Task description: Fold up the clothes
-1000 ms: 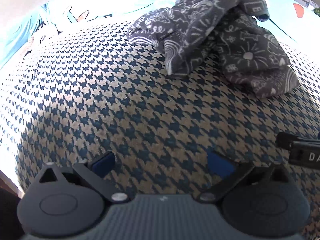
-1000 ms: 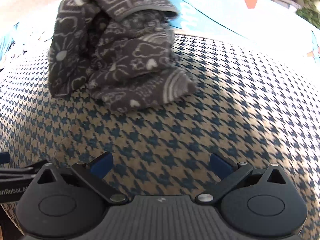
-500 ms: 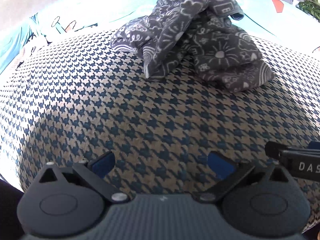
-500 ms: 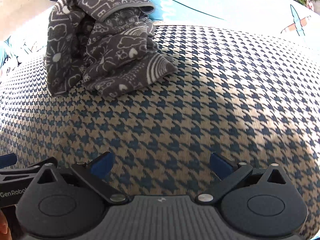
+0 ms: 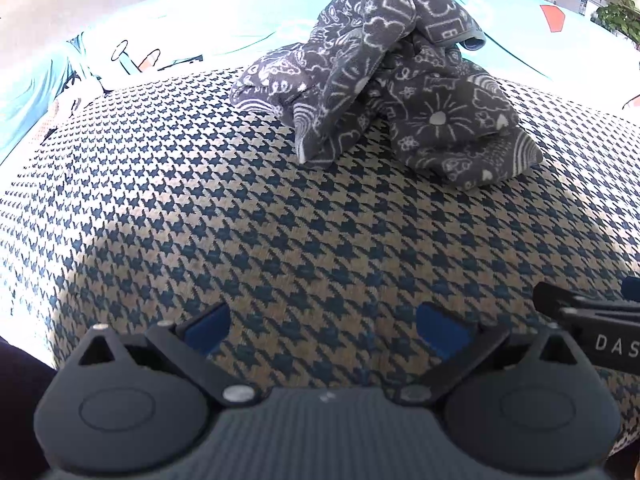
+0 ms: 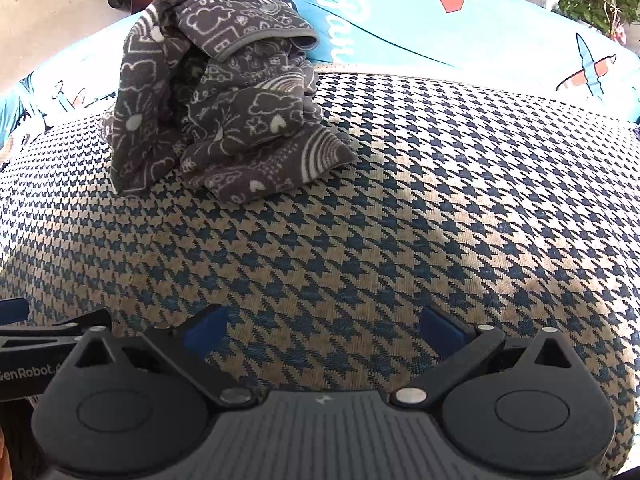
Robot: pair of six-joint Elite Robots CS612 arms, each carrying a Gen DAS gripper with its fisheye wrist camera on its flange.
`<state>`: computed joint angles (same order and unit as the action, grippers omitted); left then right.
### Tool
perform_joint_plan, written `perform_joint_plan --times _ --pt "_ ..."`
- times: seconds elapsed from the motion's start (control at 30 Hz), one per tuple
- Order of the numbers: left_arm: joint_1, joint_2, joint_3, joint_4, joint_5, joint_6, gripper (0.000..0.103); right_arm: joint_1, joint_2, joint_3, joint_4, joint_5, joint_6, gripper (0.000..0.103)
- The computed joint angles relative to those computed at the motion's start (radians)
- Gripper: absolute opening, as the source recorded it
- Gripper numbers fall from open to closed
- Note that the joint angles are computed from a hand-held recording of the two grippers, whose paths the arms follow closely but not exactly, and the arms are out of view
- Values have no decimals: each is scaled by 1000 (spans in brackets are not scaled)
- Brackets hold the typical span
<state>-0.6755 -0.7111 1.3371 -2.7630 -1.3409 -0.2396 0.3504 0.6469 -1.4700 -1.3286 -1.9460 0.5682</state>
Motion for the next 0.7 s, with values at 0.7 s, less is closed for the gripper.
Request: perform_joint_plan --times 0.7 --pt "6 -7 15 -28 -17 35 103 5 -6 -3 31 4 22 103"
